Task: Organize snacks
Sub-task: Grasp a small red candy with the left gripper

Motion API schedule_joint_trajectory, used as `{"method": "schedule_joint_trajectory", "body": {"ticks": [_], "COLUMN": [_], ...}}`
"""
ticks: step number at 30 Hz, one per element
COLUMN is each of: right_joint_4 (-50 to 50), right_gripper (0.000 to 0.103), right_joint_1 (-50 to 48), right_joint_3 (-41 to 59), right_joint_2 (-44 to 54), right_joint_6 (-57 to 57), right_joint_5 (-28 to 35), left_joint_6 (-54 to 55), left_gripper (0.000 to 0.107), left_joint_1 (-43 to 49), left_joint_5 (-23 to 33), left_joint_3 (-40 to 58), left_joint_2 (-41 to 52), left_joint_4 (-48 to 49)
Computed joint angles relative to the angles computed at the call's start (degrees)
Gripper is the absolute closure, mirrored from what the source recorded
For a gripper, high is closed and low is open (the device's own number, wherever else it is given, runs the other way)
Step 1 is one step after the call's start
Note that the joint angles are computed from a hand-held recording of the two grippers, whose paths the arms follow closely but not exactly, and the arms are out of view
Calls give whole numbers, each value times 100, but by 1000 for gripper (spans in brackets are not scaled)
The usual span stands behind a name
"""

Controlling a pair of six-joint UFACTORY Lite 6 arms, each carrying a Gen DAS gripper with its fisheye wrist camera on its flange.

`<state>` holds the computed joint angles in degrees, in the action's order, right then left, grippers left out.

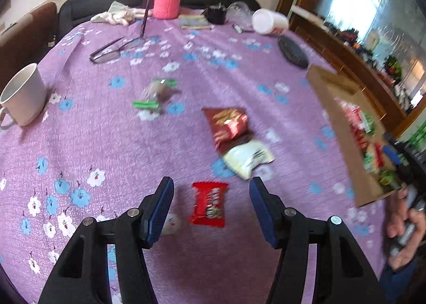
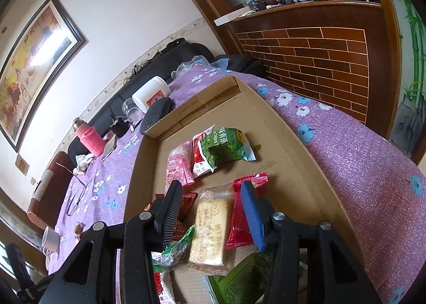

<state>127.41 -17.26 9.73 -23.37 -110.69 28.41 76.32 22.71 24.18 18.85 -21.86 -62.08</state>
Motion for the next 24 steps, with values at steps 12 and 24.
{"method": "schedule_joint_trajectory", "body": {"ticks": [12, 24], "right_joint_4": [368, 1140], "right_gripper": [54, 42], "right_joint_1": [222, 1996], "right_joint_3": [-49, -166], "right_joint_2": [-166, -1818], "right_joint_6": [-302, -273], "right_joint_5": [-157, -1610], "left_joint_6": [1975, 2558], "left_gripper": [85, 88], "left_joint_1": [-643, 759], "left_joint_5": [-887, 181], "left_joint_3": [-494, -56], "left_joint_2": [-103, 176], "left_joint_4": [-1887, -2196]}}
